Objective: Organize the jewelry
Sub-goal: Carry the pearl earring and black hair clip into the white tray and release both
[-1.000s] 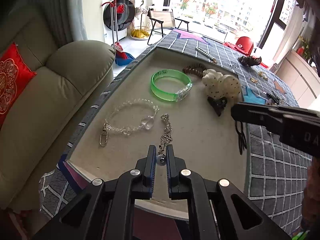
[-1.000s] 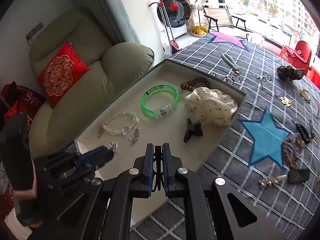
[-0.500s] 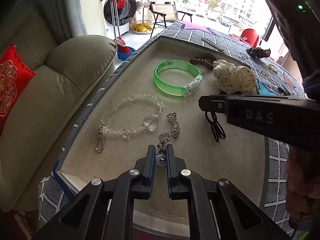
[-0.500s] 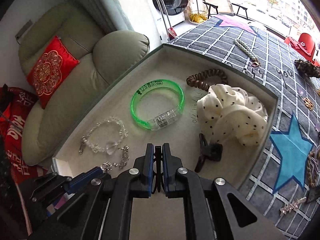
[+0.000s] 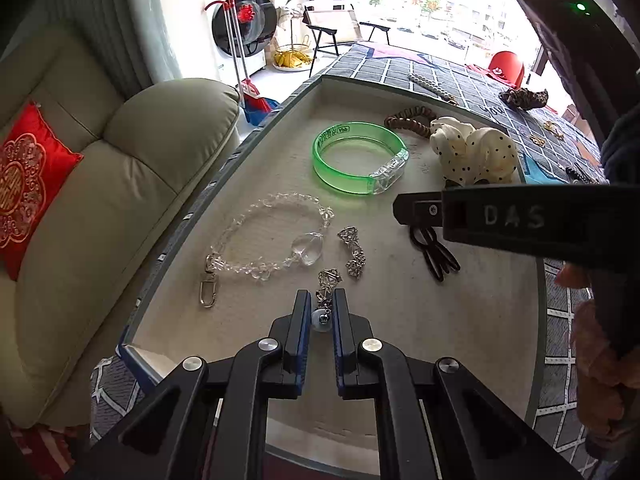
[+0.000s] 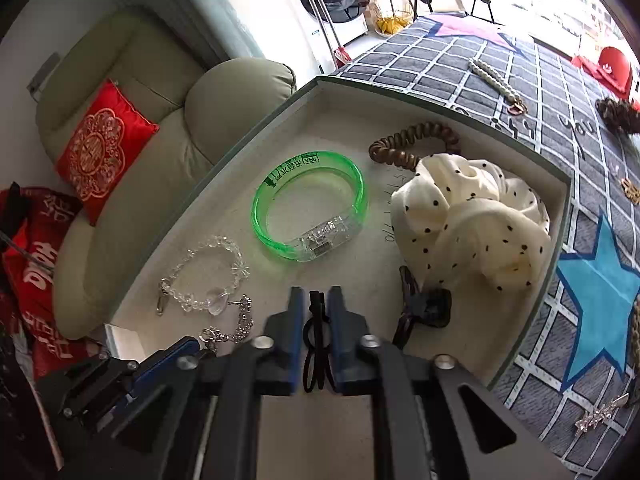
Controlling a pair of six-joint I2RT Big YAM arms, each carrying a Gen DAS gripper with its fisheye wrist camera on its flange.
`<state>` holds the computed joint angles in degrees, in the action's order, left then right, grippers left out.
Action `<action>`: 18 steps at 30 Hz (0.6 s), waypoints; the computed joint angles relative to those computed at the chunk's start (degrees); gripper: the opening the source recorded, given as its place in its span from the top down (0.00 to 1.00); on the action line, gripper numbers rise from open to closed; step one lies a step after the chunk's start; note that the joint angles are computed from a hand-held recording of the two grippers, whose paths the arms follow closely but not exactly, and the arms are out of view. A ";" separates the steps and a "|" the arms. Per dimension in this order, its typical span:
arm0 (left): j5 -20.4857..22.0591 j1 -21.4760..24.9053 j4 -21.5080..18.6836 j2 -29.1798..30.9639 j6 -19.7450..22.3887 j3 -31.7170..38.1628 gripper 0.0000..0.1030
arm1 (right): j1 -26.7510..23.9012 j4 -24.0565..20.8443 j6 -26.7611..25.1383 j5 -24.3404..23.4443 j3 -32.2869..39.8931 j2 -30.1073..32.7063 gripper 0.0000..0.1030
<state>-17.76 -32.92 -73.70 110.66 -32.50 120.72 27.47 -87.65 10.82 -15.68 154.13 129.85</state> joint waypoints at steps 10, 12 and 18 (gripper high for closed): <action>-1.73 -0.35 -1.16 -0.60 -0.44 1.16 0.89 | -1.15 9.52 2.53 -0.83 -14.77 -10.95 0.56; -1.64 -0.34 -1.48 -0.59 -0.79 1.60 0.89 | -1.67 11.21 3.15 -0.87 -18.29 -13.49 0.56; -1.10 -0.51 -2.46 0.05 -1.21 3.12 0.89 | -3.20 15.24 4.62 -0.97 -27.56 -20.32 0.55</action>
<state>-18.87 -33.43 -76.16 110.71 -33.71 123.84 24.27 -72.42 15.44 -16.65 126.56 109.54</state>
